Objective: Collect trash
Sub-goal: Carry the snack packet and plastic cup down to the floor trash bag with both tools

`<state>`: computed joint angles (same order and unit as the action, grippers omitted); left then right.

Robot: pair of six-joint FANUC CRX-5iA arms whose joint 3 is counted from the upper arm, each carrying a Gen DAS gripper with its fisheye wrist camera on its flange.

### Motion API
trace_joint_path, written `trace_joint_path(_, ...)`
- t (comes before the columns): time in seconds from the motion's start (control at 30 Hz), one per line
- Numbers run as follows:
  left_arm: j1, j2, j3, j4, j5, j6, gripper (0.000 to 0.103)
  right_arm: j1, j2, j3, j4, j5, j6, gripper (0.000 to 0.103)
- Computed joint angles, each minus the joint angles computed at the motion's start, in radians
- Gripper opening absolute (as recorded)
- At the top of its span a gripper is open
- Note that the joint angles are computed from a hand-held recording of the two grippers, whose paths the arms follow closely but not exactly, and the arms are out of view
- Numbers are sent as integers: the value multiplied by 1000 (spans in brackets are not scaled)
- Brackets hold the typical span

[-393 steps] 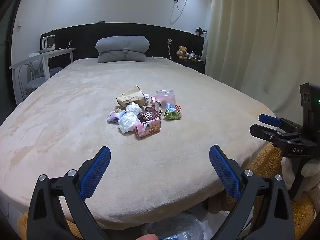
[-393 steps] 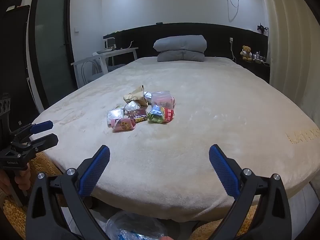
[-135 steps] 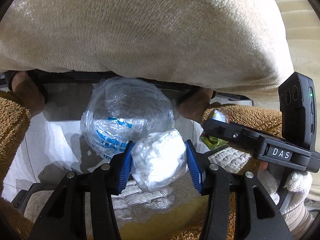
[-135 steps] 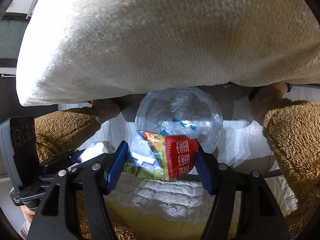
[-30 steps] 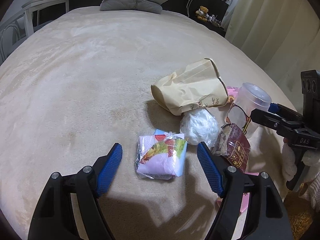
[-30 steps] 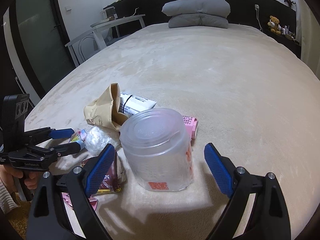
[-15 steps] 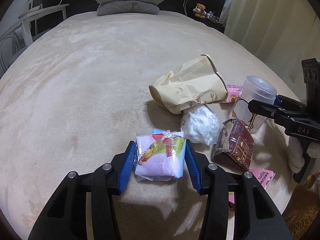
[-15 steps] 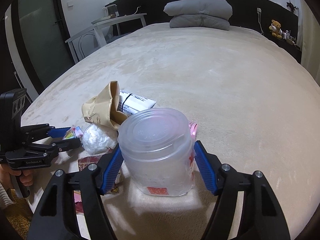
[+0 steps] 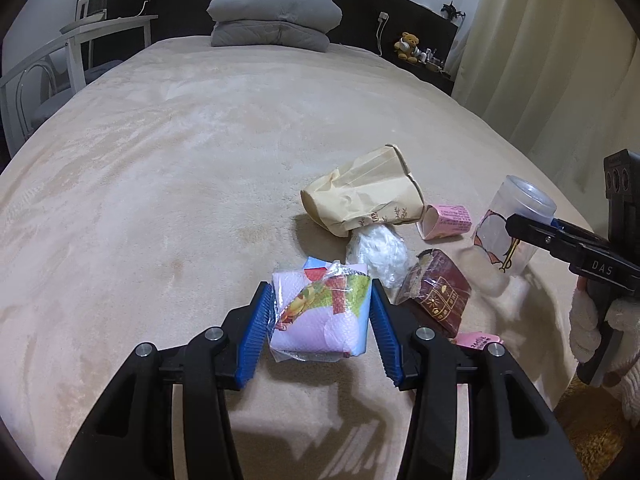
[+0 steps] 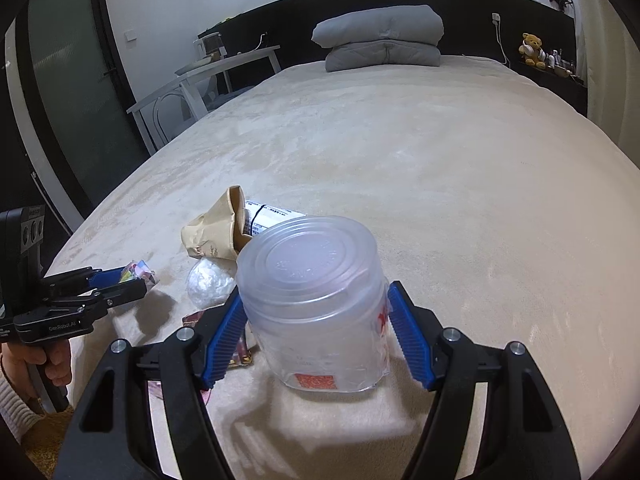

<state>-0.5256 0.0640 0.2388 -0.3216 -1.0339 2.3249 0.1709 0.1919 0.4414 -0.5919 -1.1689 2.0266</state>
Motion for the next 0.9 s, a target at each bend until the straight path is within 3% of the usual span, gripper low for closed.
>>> trace_joint_path(0.33, -108, -56, -3, -104, -12, 143, 47, -50, -133, -118, -46, 4, 20, 69)
trace_joint_path(0.9, -412, -78, 14, -340, -102, 415, 47, -205, -397, -346, -170, -95, 93, 69)
